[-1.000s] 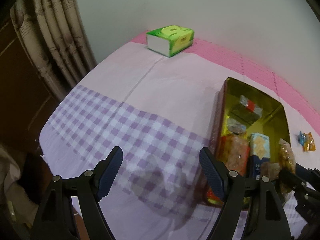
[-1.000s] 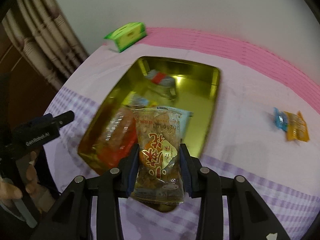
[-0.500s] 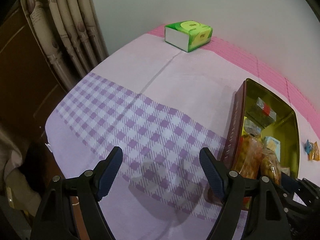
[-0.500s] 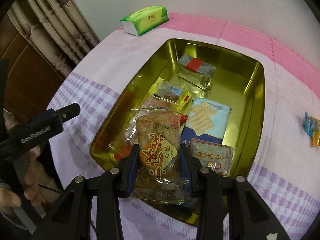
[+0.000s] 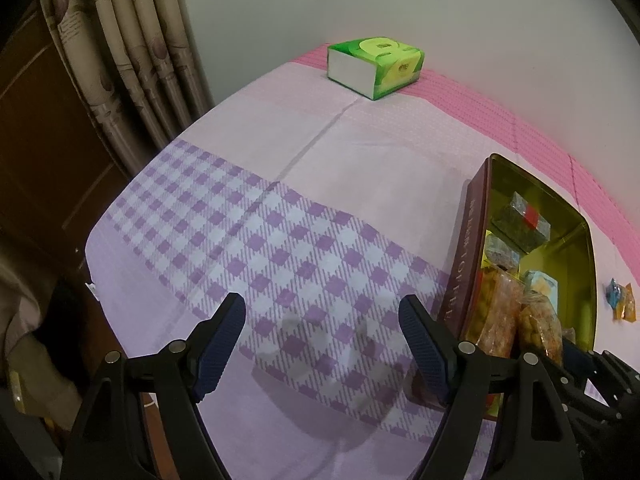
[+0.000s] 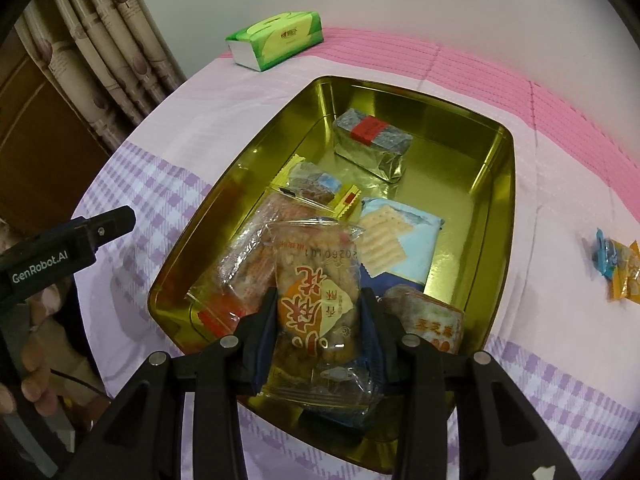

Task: Organize snacks
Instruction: 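Carry the twist snack bag into the tin and open the right gripper, then grasp the yellow snack packet with the right gripper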

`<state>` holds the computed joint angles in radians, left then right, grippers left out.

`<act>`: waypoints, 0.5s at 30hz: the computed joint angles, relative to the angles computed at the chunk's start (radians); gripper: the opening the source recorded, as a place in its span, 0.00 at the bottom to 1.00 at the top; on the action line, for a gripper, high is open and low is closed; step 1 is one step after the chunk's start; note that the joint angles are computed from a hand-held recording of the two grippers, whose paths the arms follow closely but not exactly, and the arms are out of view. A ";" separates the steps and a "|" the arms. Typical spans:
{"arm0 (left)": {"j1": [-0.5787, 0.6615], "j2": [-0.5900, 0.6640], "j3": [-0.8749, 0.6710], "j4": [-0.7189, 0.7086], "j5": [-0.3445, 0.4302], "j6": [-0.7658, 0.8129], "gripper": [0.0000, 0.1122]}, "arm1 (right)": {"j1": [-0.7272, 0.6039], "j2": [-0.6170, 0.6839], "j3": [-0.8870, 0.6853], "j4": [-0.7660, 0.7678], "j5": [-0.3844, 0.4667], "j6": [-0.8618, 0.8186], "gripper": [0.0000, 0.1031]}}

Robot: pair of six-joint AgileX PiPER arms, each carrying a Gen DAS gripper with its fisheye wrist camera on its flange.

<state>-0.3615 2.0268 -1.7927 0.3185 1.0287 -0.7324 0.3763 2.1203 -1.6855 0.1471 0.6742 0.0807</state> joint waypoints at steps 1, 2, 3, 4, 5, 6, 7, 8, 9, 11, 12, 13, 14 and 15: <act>-0.002 0.002 -0.002 0.001 0.001 0.000 0.70 | 0.000 -0.001 0.002 0.004 -0.001 -0.004 0.37; -0.002 0.002 -0.003 0.001 0.002 -0.002 0.70 | -0.001 -0.003 0.006 0.008 -0.005 -0.005 0.40; -0.002 0.004 -0.006 -0.001 0.003 0.001 0.70 | -0.002 -0.007 0.013 0.015 -0.011 -0.007 0.41; -0.002 0.007 -0.008 -0.003 0.003 0.004 0.70 | -0.004 -0.011 0.019 0.024 -0.014 -0.015 0.44; -0.003 0.009 -0.012 -0.006 0.005 0.008 0.70 | -0.005 -0.013 0.022 0.032 -0.014 -0.025 0.47; -0.003 0.012 -0.014 -0.008 0.006 0.009 0.70 | -0.003 -0.016 0.025 0.031 -0.015 -0.030 0.48; -0.004 0.012 -0.015 -0.009 0.007 0.010 0.70 | -0.003 -0.018 0.028 0.030 -0.016 -0.032 0.49; -0.004 0.013 -0.016 -0.010 0.008 0.011 0.70 | -0.002 -0.022 0.031 0.030 -0.018 -0.031 0.51; -0.005 0.013 -0.017 -0.007 0.008 0.009 0.70 | -0.002 -0.028 0.038 0.035 -0.021 -0.035 0.52; -0.004 0.012 -0.015 -0.009 0.005 0.010 0.71 | -0.004 -0.040 0.053 0.040 -0.030 -0.040 0.54; -0.005 0.013 -0.016 -0.008 0.005 0.009 0.70 | -0.005 -0.047 0.060 0.043 -0.034 -0.043 0.54; -0.006 0.012 -0.014 -0.007 0.005 0.007 0.70 | -0.009 -0.054 0.068 0.053 -0.035 -0.052 0.54; -0.005 0.012 -0.014 -0.008 0.004 0.009 0.70 | -0.013 -0.059 0.073 0.059 -0.037 -0.056 0.54; -0.006 0.013 -0.015 -0.008 0.005 0.009 0.70 | -0.018 -0.066 0.078 0.064 -0.040 -0.057 0.54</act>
